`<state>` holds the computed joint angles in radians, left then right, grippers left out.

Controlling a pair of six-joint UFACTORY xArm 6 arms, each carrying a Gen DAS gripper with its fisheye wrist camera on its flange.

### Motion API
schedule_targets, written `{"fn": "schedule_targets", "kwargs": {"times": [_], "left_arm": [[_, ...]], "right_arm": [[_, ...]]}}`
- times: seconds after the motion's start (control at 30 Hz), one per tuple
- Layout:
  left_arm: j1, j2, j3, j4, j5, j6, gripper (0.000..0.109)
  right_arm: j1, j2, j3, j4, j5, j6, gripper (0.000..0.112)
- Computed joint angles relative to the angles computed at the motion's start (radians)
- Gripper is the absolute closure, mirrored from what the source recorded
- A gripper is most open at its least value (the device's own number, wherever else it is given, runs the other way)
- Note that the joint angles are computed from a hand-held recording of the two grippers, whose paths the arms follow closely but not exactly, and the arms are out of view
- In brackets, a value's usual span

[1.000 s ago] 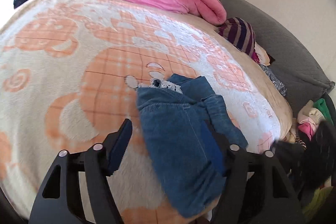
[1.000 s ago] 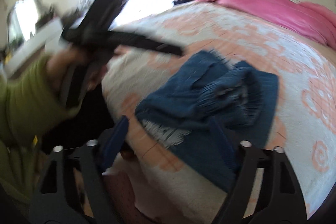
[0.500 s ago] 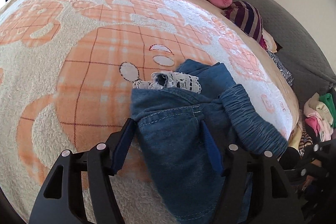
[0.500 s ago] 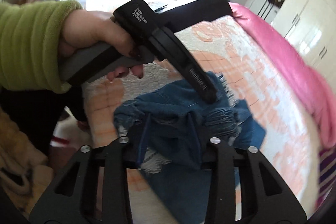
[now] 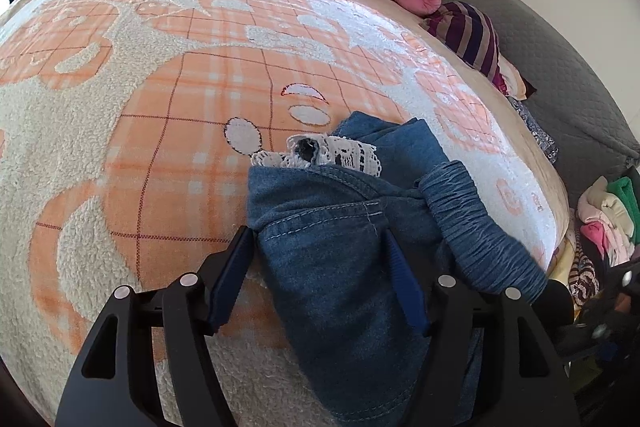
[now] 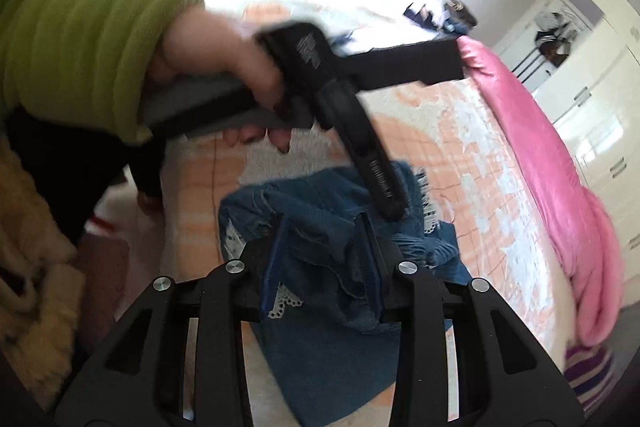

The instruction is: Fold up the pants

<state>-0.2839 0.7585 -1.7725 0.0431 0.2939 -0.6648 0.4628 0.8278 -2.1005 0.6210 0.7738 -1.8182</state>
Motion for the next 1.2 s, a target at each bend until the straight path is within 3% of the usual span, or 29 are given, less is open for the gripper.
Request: {"fn": "schedule_targets", "kwargs": {"times": [0.07, 0.13, 0.3, 0.4, 0.5, 0.6, 0.8, 1.0, 1.13, 1.2], "left_arm": [[-0.001, 0.004, -0.007, 0.007, 0.006, -0.006, 0.042], [-0.001, 0.006, -0.012, -0.003, 0.009, 0.004, 0.039], [-0.005, 0.014, -0.015, -0.025, -0.002, 0.028, 0.032], [-0.005, 0.023, -0.020, 0.004, -0.011, 0.000, 0.030], [-0.007, 0.019, -0.021, 0.078, 0.002, -0.058, 0.029], [-0.009, 0.004, -0.011, 0.147, 0.016, -0.118, 0.030], [-0.019, -0.059, 0.048, 0.370, 0.007, -0.298, 0.030], [-0.031, -0.135, 0.104, 0.553, 0.015, -0.437, 0.030], [-0.044, -0.180, 0.134, 0.657, 0.036, -0.524, 0.022], [-0.049, -0.192, 0.143, 0.680, 0.047, -0.545, 0.022]], "right_arm": [[0.006, 0.051, -0.058, -0.070, 0.028, 0.055, 0.112], [-0.010, 0.064, -0.092, -0.069, 0.125, 0.069, 0.112], [-0.059, -0.043, 0.055, -0.017, 0.174, 0.049, 0.112], [-0.071, 0.016, 0.007, -0.034, 0.182, 0.112, 0.112], [-0.090, 0.082, -0.091, 0.020, 0.263, 0.182, 0.110], [-0.098, 0.070, -0.088, 0.049, 0.284, 0.200, 0.108], [-0.134, -0.006, -0.027, 0.134, 0.307, 0.203, 0.088], [-0.180, -0.026, -0.052, 0.282, 0.323, 0.299, 0.049], [-0.175, -0.003, -0.094, 0.284, 0.193, 0.406, 0.031], [-0.180, 0.079, -0.225, 0.234, 0.177, 0.537, 0.028]]}}
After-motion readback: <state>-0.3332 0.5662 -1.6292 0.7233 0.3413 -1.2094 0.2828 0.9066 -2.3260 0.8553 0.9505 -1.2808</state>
